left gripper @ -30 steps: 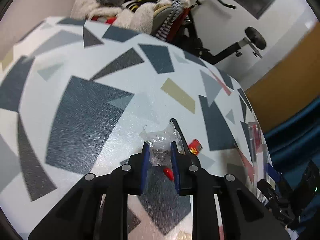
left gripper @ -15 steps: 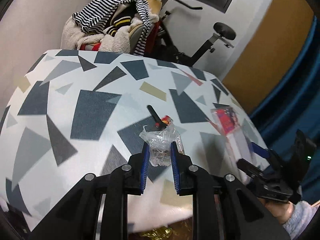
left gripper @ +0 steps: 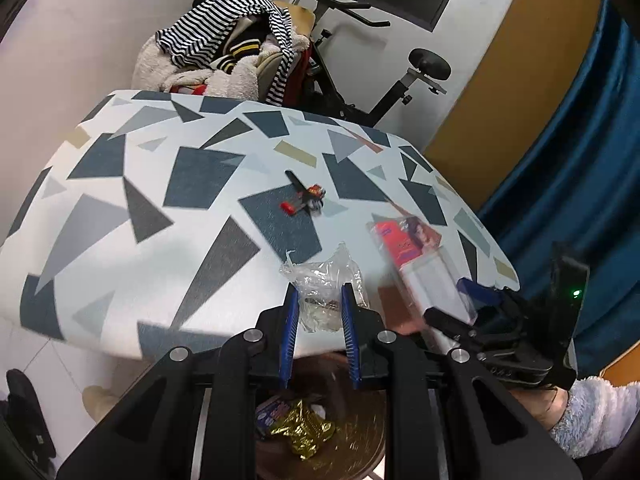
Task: Collect trash
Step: 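Carry the card pack to the bin and open the right gripper while the left gripper carries the clear bag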
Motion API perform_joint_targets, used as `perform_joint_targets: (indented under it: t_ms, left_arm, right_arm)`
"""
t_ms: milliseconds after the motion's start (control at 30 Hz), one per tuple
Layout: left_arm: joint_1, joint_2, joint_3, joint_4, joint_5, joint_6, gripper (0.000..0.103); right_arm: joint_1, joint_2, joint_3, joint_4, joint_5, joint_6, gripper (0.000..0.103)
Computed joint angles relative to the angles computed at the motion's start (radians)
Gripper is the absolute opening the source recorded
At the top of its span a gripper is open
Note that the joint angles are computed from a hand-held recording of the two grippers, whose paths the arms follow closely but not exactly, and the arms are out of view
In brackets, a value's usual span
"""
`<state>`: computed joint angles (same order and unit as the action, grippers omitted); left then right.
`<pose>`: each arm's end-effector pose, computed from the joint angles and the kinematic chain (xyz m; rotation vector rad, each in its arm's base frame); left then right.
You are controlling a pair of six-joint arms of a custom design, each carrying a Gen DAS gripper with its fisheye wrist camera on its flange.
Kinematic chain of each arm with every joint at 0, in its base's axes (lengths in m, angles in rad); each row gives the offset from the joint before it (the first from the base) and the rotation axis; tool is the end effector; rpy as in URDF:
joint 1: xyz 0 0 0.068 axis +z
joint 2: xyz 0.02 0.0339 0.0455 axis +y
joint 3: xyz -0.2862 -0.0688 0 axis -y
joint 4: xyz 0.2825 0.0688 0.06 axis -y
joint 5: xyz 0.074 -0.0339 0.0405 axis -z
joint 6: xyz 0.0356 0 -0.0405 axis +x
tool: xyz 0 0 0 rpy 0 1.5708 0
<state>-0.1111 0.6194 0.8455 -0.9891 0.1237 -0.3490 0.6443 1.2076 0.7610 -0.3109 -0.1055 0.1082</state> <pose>0.1266 -0.0185 0.3259 -0.2177 2.3466 -0.3716 0.2204 0.1703 0.2380 -0.6815 2.2771 0.4927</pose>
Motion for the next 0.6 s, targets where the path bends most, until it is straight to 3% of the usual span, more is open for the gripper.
perform_joint_targets:
  t_ms: [367,600]
  left_arm:
    - [-0.125,-0.183,-0.07,-0.123,-0.103,-0.081,0.021]
    - [-0.121,-0.206,-0.086,-0.133,-0.093,-0.086,0.021]
  right_arm:
    - [0.13,0.002,-0.081,-0.018,0.034,0.114,0.092]
    - [0.167,0.033,-0.092,-0.017,0.042,0.121,0.092]
